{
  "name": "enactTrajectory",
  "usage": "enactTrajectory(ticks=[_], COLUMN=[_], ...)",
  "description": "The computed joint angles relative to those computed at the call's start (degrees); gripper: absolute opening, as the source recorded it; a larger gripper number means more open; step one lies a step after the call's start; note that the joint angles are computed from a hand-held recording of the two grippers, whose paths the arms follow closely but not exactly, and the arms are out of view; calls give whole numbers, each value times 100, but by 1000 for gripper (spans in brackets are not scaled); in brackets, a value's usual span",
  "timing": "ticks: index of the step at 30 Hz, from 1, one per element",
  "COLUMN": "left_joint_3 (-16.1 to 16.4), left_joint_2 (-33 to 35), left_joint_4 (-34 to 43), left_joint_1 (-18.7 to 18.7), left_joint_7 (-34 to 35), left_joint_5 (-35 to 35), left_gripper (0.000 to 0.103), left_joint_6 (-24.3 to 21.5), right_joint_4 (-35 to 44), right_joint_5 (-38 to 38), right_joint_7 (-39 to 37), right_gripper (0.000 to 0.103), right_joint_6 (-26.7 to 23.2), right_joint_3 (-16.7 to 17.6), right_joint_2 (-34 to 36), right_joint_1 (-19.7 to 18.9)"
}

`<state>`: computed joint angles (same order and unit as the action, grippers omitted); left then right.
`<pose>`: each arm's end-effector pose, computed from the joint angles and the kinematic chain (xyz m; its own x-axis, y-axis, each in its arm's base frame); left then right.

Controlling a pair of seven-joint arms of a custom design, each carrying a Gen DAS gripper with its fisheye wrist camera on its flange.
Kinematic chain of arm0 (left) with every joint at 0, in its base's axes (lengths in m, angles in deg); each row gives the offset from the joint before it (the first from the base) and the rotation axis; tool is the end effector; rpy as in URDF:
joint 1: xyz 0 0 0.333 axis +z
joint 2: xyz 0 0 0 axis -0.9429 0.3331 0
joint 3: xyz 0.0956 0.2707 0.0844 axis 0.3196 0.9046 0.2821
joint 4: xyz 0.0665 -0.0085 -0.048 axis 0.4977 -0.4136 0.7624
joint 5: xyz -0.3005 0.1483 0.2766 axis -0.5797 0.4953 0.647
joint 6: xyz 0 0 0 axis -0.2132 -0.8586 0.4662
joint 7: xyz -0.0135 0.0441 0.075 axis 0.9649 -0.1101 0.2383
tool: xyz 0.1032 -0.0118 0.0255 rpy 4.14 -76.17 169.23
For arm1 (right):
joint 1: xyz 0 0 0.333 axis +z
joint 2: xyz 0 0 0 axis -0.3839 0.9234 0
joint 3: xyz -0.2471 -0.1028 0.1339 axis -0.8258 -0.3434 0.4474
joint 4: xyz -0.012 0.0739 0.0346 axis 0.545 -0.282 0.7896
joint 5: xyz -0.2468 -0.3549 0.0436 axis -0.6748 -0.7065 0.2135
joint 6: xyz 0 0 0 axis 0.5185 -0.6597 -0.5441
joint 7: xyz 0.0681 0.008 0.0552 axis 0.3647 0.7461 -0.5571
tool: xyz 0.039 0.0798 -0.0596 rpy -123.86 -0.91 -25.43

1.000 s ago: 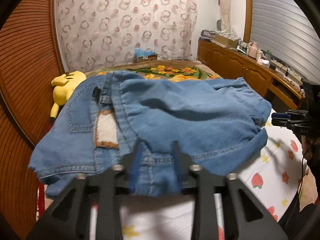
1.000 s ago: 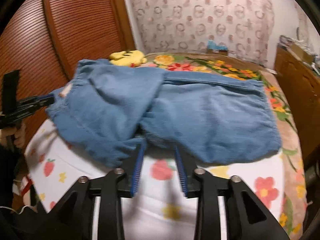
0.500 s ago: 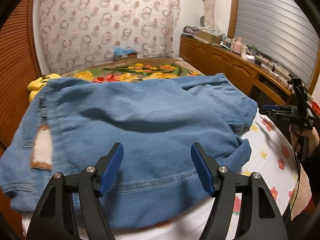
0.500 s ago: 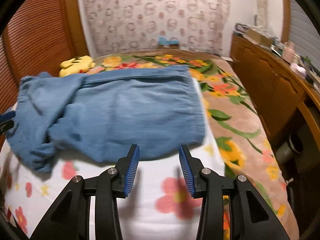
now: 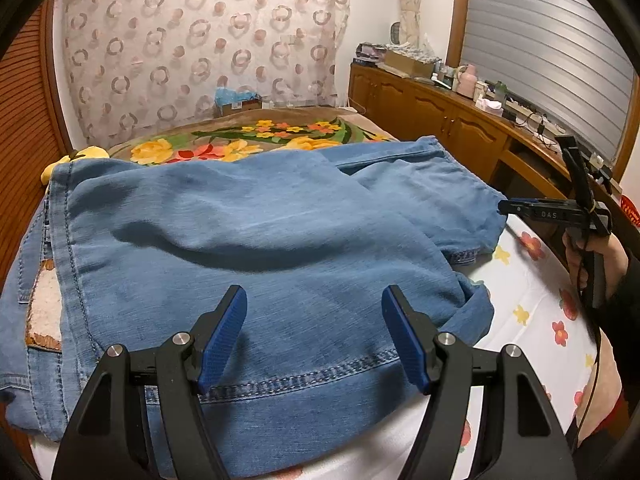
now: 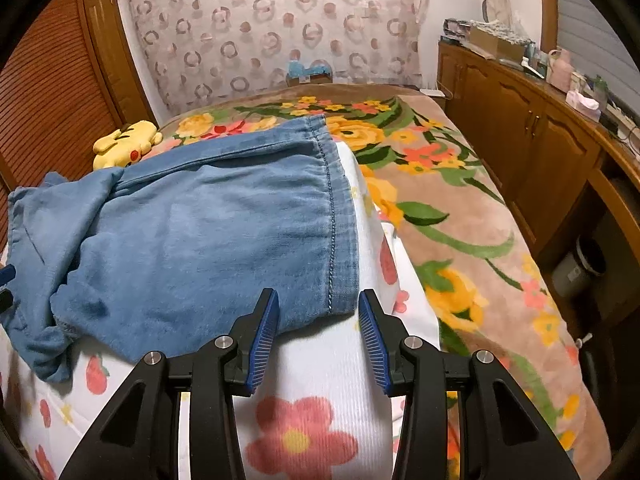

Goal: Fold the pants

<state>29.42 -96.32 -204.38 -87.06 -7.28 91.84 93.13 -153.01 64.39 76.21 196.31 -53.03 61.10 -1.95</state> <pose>0.3762 -0.3481 0.4547 -0.0748 -0.9948 0.0694 -0.6854 0.0008 -0.7282 0.5121 0.3220 0.4456 0.3219 -0.9431 -0.0837 -0.6766 -0.1673 -0.7171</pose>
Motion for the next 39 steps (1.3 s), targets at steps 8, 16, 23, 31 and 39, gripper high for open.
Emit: enactTrajectory(ticks=[8, 16, 23, 31, 39], left_joint_3=[5, -19, -87, -104, -86], left_joint_2=[-26, -254, -788, -1776, -3022], left_joint_4=[-69, -232, -498, -1008, -1705], left_joint_1=[-1, 4, -59, -333, -742], left_joint_7=[-25, -125, -220, -157, -120], left_joint_5=[-2, 10, -69, -407, -855], left_gripper=[71, 71, 71, 71, 71], left_joint_6=[-4, -8, -160, -581, -1288], right_joint_4=[27, -54, 50, 701, 1375], right_joint_5=[-807, -2448, -2660, -2075, 1947], right_joint_7=[463, 1906, 2026, 835, -3556], right_gripper=[21, 16, 15, 14, 14], right_joint_6=[39, 389, 777, 957, 874], right_joint_3=[10, 293, 736, 1137, 813], right_joint_2=[1, -355, -654, -447, 226], right_joint_1=[-29, -412, -667, -224, 1406])
